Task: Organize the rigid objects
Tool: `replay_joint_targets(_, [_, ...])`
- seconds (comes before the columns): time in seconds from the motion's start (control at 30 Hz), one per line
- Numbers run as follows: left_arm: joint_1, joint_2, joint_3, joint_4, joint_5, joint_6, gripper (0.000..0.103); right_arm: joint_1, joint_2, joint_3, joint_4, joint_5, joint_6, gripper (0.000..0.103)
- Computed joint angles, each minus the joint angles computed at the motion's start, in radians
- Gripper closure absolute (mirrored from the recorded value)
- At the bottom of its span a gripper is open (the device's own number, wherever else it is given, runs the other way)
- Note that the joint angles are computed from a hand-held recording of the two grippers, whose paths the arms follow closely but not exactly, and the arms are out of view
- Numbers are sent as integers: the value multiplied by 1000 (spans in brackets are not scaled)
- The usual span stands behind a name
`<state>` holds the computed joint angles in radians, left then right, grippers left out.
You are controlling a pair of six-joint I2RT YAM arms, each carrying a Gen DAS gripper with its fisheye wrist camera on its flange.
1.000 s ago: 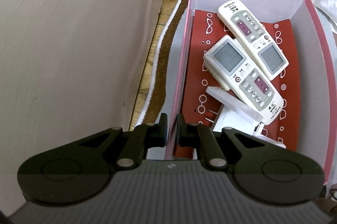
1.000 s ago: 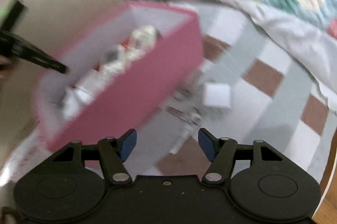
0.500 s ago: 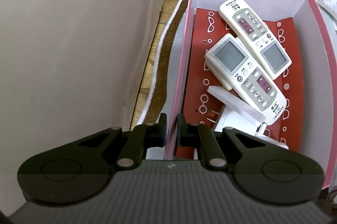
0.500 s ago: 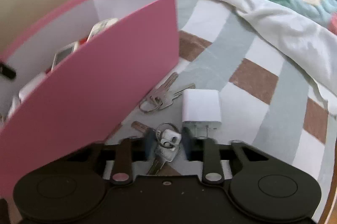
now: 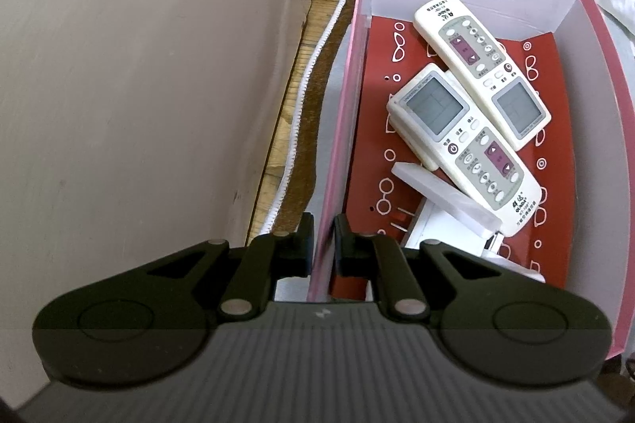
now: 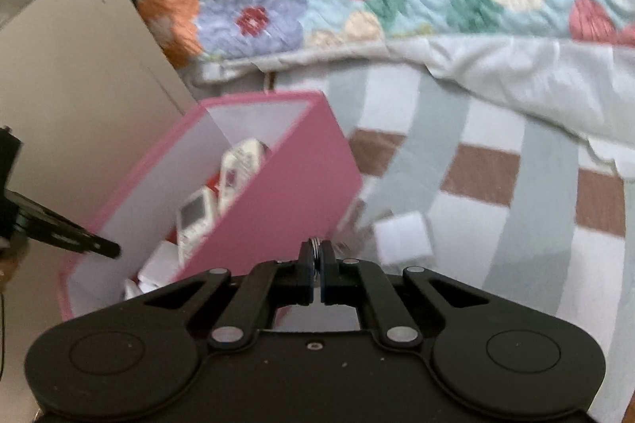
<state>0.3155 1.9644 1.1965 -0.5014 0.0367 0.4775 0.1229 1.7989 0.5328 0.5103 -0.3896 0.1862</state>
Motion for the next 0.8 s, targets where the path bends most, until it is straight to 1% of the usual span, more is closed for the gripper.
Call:
replay_joint_targets(0.13, [4, 3, 8, -9, 6, 5, 94, 20, -99, -12, -27, -15, -2, 98])
replay_joint_targets(0.27, [6, 4, 10, -9, 10, 3, 94, 53, -228, -23, -60, -9, 9, 98])
replay_joint_targets(0.33, [7, 4, 9, -9, 11, 3, 94, 65, -281, -25, -73, -6, 43, 98])
replay_joint_targets(0.37, [7, 3, 9, -10, 11, 4, 94, 65, -297, -18, -82, -14, 81, 98])
replay_joint_targets(0.47, [6, 0, 6, -8, 10, 11, 94, 49, -293, 8, -71, -87, 181, 97])
replay_joint_targets(0.53, [5, -3, 2, -5, 11, 14, 94, 45, -277, 33, -78, -125, 215, 98])
replay_joint_targets(0.63, [6, -4, 1, -4, 13, 14, 94, 68, -253, 79, -94, -118, 217, 97])
replay_joint_targets(0.8, [9, -4, 5, -10, 19, 18, 94, 131, -191, 188, -156, -35, 141, 97])
